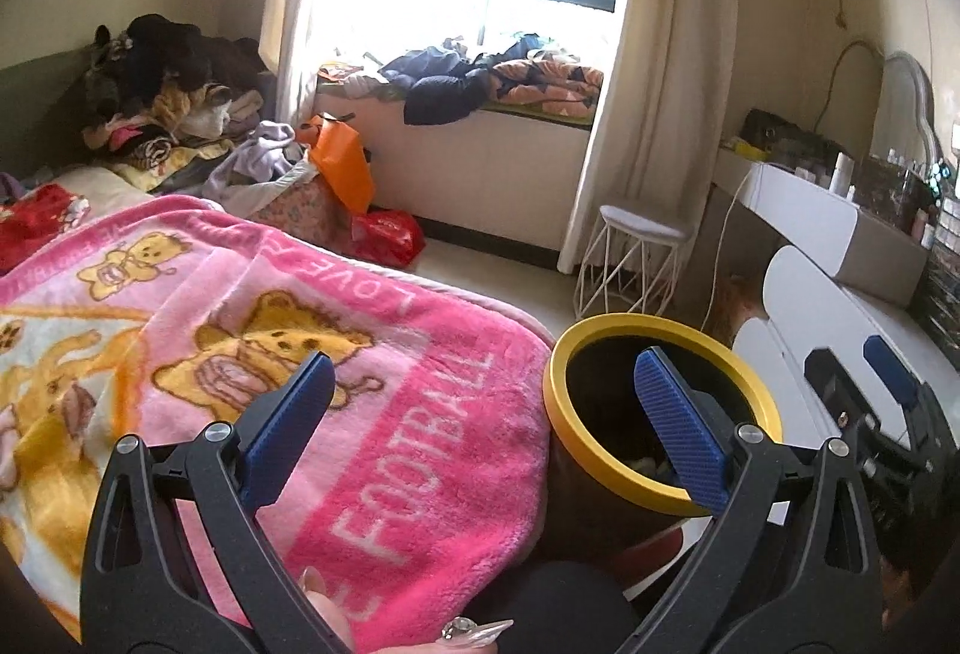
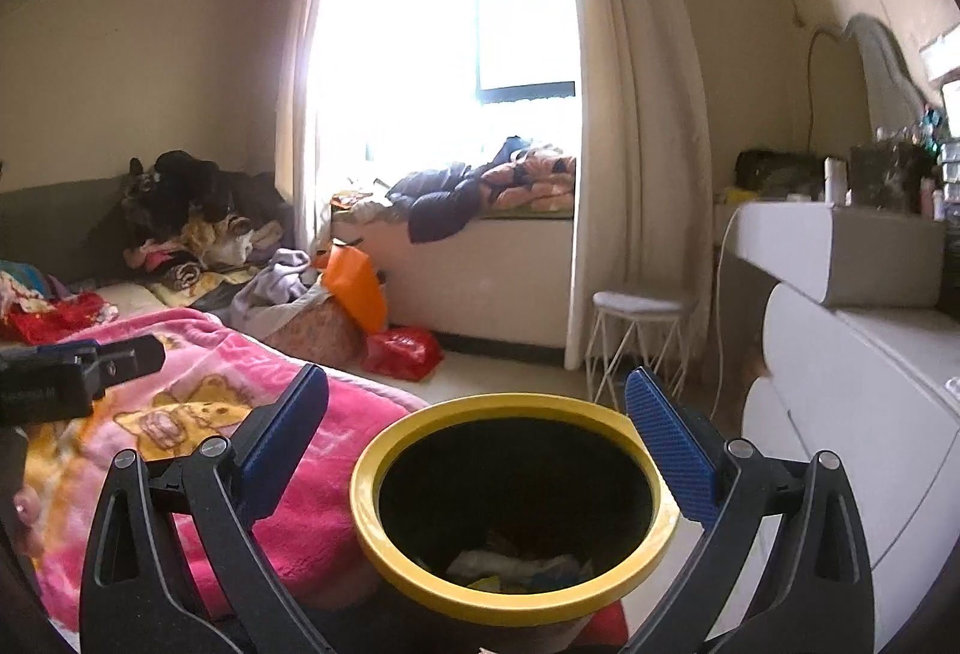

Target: Collect trash

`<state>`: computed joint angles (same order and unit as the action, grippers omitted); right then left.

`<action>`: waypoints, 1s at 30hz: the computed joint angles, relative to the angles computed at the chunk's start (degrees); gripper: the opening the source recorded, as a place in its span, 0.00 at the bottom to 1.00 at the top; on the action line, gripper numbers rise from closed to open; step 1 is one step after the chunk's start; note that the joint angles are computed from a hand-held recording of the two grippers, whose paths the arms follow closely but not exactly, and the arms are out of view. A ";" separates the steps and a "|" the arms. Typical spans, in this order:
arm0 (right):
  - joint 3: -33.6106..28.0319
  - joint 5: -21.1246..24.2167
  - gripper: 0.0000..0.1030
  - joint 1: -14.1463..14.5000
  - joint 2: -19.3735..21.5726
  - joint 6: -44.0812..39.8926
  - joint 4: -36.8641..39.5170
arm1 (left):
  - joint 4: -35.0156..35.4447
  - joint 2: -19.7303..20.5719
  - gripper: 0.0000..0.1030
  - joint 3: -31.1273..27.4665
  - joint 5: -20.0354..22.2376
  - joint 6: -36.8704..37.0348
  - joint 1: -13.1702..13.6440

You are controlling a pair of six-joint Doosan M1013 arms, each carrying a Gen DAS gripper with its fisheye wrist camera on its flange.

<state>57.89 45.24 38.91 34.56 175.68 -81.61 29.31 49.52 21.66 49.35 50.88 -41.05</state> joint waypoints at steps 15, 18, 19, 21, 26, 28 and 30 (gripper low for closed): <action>-0.40 1.62 0.94 0.56 0.82 -1.12 0.07 | 1.09 -0.81 0.90 2.30 -0.26 -1.93 0.00; -0.24 1.68 0.94 0.47 0.73 -0.75 0.19 | 1.07 -0.85 0.90 2.37 -0.35 -2.08 0.01; -0.28 1.69 0.94 0.43 0.78 -0.74 0.28 | 1.06 -0.88 0.90 2.43 -0.39 -2.05 0.02; -0.11 1.92 0.94 0.40 0.71 -0.53 0.27 | 1.13 -0.83 0.90 2.32 -0.17 -1.94 -0.01; 0.12 1.89 0.94 0.34 0.62 -0.04 0.05 | 1.28 -0.86 0.90 2.40 -0.29 -2.13 -0.03; 0.13 1.92 0.94 0.34 0.61 -0.21 0.12 | 1.01 -0.89 0.90 2.46 -0.40 -1.90 0.01; 0.11 1.97 0.94 0.36 0.62 -0.13 0.10 | 1.15 -0.81 0.90 2.28 -0.17 -2.04 -0.04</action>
<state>58.00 47.21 39.27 35.18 175.55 -81.52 30.47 48.70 23.94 49.17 48.84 -41.08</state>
